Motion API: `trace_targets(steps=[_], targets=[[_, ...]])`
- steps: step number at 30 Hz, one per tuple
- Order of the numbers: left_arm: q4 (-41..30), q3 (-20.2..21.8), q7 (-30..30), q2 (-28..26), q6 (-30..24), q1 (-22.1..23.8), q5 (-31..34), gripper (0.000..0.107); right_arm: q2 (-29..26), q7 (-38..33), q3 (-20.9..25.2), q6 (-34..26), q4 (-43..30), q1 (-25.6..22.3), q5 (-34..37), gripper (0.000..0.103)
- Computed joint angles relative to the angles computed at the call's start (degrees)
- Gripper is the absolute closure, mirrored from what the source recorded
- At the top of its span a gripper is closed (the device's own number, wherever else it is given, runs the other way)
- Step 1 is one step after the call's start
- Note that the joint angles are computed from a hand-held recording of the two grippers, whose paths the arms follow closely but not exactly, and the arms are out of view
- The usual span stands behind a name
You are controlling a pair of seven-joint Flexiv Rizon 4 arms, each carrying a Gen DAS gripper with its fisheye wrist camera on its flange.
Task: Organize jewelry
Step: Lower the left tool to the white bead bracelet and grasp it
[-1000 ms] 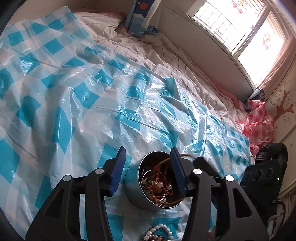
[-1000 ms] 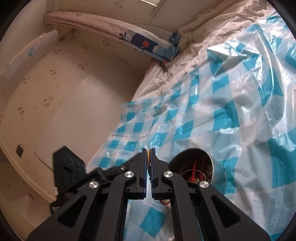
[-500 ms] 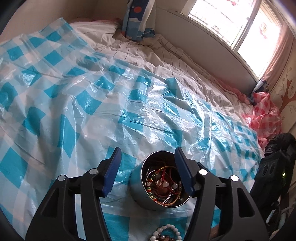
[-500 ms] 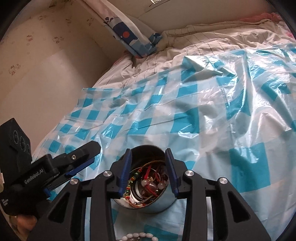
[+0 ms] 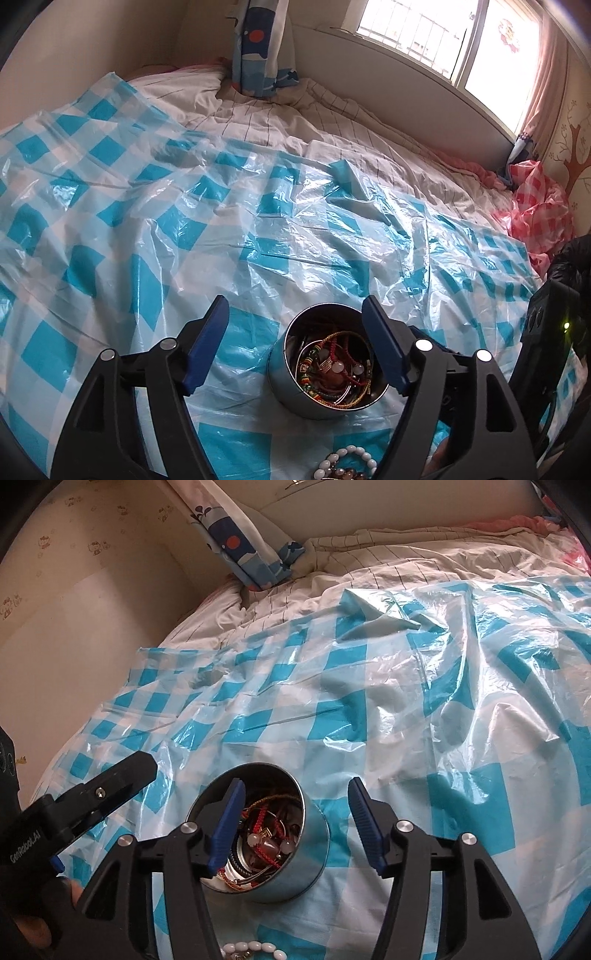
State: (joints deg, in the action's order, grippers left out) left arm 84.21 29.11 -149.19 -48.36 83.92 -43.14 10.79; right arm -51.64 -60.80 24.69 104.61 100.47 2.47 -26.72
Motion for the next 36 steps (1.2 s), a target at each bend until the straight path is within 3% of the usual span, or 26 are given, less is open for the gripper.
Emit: trace_targets(steps=[3,10,13,19,24,30,32,36], targets=[[0.23,-0.03,0.37,0.44,-0.79,-0.13,0.57,0.033,0.86,-0.11,-0.55,-0.05,0.53,0.10,0.18,0.039],[4.00,-6.04,3.90,2.73,0.62,4.02,-0.83,0.032,3.76,0.25,1.47,-1.43,4.41,-4.22,1.04,0.035],[5.66,-9.04,7.49,3.86,-0.30,5.73,-1.26,0.032,3.94,-0.49,5.38,-3.74,5.91,-8.92,0.32,0.035],[7.99,-14.47,16.89,6.07,-4.25,7.42,0.05,0.032,4.35,-1.30,9.28,-3.33,9.02,-13.37,2.34,0.035],[7.22,-15.38,20.58,6.06,-7.47,6.28,2.48,0.032,5.39,-0.92,10.63,-1.91,12.49,-15.33,2.01,0.031],[5.30,-16.03,20.94,4.83,-9.02,5.67,3.98,0.033,5.98,0.92,11.76,-0.56,16.16,-17.85,-0.38,0.030],[4.85,-16.87,21.46,4.42,-9.04,6.17,3.87,0.037,6.08,1.63,11.46,-0.47,16.72,-17.86,-1.12,0.029],[5.11,-21.27,25.08,3.55,-9.28,9.57,1.07,0.056,6.18,2.30,10.37,-0.53,16.81,-16.70,-2.39,0.028]])
